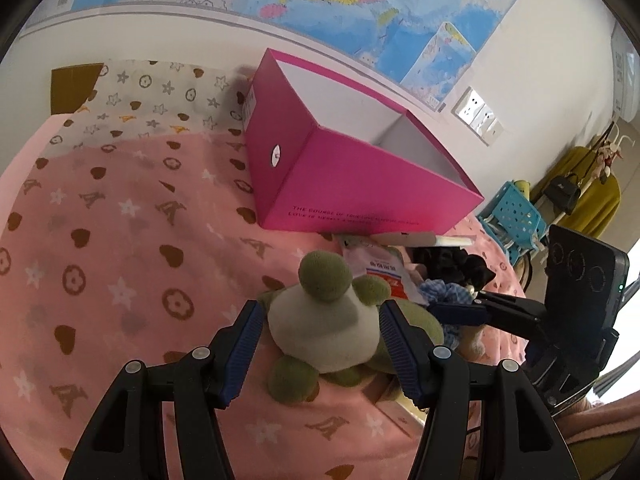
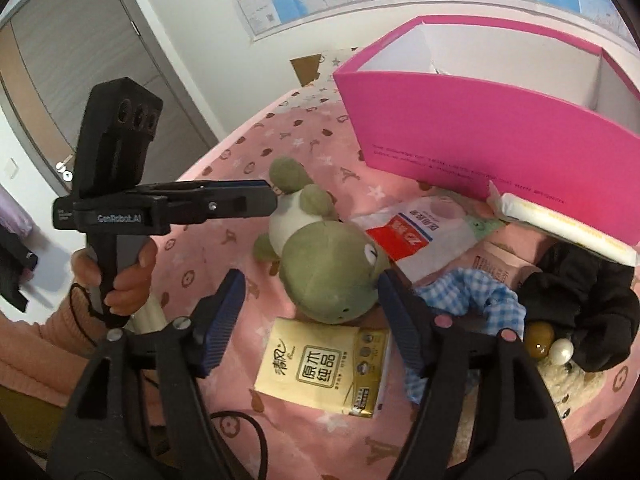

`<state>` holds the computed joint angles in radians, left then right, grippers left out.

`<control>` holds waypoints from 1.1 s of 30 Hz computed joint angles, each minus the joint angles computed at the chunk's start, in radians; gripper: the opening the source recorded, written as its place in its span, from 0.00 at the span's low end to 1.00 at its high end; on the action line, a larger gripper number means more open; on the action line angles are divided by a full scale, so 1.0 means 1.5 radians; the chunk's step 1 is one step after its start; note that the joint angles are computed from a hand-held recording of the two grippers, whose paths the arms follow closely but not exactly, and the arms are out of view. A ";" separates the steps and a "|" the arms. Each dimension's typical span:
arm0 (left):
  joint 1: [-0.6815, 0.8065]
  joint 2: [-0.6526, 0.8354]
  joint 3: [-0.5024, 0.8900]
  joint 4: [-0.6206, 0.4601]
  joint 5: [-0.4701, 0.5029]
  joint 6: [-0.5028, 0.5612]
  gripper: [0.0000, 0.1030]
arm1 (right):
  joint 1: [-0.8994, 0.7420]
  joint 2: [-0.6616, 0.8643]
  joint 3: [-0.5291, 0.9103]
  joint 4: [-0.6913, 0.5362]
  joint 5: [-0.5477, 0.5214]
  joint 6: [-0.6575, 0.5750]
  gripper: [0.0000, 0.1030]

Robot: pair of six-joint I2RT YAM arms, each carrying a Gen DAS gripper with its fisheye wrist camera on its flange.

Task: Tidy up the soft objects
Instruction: 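Move the right gripper to the green plush toy and grasp it, then lift the green plush into the magenta box and open the right gripper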

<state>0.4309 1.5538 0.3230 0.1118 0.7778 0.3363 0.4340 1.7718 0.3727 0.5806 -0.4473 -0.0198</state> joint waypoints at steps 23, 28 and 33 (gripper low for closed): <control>-0.080 -0.014 -0.032 0.072 -0.068 -0.026 0.60 | -0.014 0.022 0.015 0.003 0.002 0.006 0.48; -0.054 -0.007 -0.027 0.053 -0.021 -0.003 0.68 | -0.012 0.003 0.010 0.001 0.002 -0.007 0.47; -0.027 -0.020 -0.025 0.025 0.016 0.009 0.68 | -0.018 -0.023 -0.002 0.001 -0.015 -0.020 0.46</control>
<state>0.3911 1.5232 0.2859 0.1496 0.8021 0.3498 0.4069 1.7380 0.3692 0.5817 -0.4696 -0.0498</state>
